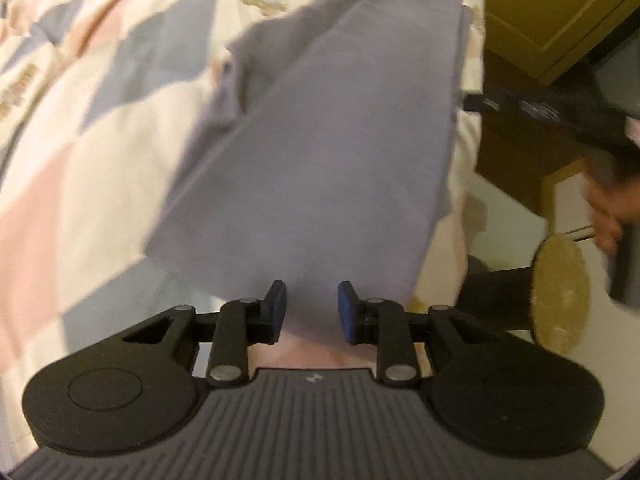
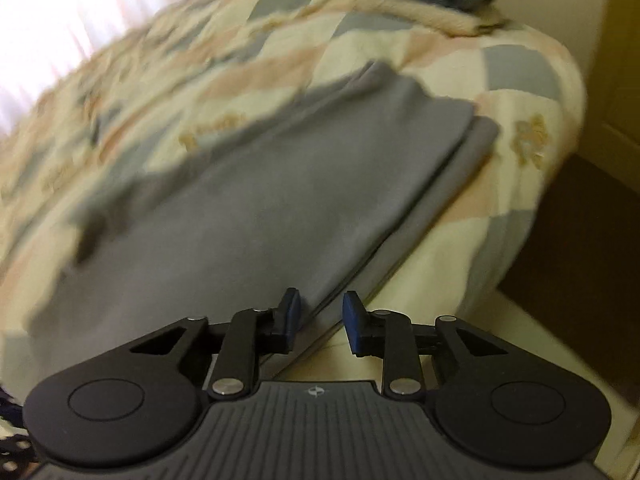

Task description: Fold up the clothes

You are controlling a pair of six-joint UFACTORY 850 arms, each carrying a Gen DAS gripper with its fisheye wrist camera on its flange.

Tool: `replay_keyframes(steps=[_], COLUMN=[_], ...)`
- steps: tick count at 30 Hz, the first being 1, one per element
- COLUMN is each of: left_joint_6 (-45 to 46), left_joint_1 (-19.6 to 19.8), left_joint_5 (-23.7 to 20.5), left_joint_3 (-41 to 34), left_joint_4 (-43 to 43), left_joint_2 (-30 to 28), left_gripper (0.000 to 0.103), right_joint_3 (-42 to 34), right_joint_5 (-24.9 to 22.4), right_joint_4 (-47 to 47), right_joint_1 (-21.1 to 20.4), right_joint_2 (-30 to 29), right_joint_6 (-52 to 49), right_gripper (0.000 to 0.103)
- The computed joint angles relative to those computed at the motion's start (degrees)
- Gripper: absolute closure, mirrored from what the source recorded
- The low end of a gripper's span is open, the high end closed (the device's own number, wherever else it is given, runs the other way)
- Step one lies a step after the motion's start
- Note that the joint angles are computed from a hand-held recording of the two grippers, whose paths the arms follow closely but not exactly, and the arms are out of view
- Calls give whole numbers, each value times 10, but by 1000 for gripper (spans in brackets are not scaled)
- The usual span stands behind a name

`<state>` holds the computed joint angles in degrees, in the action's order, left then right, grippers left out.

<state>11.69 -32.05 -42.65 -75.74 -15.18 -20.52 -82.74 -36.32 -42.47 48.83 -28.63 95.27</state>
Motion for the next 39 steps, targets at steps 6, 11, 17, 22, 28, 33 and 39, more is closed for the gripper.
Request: replay_keyframes(steps=[6, 11, 17, 22, 28, 33, 39], left_joint_6=[-20, -24, -8, 27, 43, 176, 409], left_joint_1=[9, 9, 11, 16, 27, 46, 47], left_joint_5=[-26, -27, -24, -20, -31, 30, 150], left_joint_3=[-18, -18, -15, -11, -9, 46, 127], left_joint_4=[24, 46, 46, 35, 58, 28, 66], left_joint_2=[-2, 4, 2, -1, -5, 37, 82], left_gripper=[77, 70, 70, 69, 68, 66, 66], right_joint_3=[-18, -64, -133, -182, -208, -223, -282], right_joint_5=[-68, -127, -188, -221, -222, -223, -263], right_joint_4=[17, 41, 36, 25, 32, 52, 58], right_joint_1=[64, 109, 138, 147, 151, 151, 167], right_joint_2=[20, 6, -26, -55, -75, -87, -135], right_joint_6=[79, 88, 59, 26, 8, 3, -81], right_gripper=[74, 74, 69, 64, 64, 64, 62])
